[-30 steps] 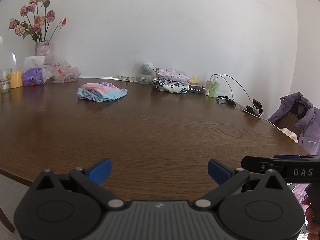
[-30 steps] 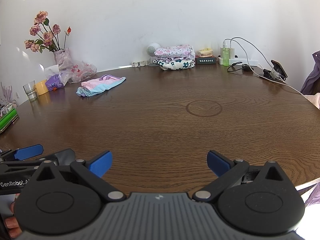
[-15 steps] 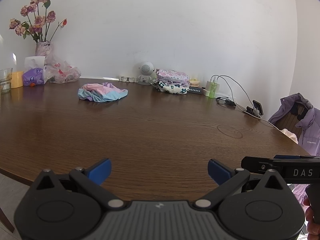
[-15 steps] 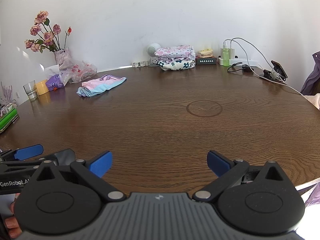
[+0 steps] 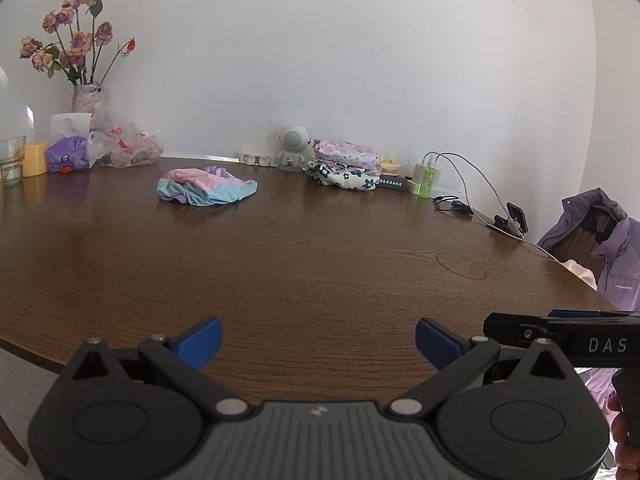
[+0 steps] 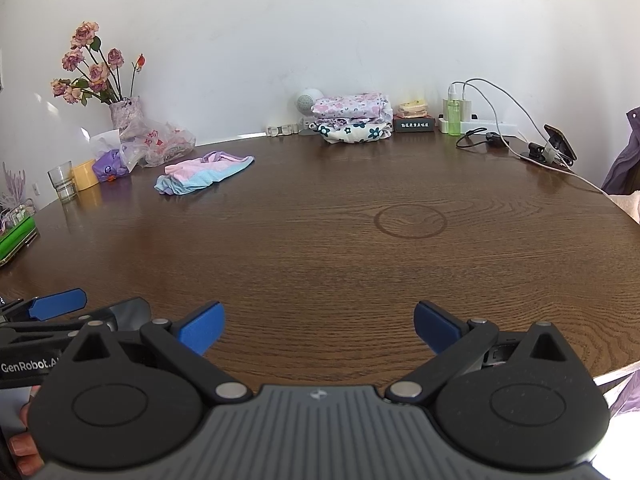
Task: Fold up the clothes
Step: 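Move both tools to the crumpled pink-blue garment and close both grippers on it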
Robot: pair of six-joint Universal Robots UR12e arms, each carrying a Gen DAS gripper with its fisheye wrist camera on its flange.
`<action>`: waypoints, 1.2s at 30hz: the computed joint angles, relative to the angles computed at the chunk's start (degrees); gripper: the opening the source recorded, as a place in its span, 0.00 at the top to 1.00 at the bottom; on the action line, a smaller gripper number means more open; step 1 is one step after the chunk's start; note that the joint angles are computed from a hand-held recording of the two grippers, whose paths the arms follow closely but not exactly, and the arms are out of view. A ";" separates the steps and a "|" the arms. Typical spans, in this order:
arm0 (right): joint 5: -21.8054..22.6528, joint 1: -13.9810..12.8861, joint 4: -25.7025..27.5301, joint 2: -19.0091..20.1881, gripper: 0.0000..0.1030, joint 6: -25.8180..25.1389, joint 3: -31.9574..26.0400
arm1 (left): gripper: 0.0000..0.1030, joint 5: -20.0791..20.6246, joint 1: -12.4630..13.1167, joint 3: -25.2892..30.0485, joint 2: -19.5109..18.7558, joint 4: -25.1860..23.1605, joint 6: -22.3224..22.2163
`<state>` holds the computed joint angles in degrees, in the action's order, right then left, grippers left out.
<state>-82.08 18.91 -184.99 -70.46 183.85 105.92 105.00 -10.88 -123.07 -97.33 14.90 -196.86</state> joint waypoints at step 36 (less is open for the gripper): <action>15.92 2.34 31.40 15.88 0.00 -13.10 -38.34 | 0.00 -3.23 13.67 13.78 -1.03 -17.09 8.41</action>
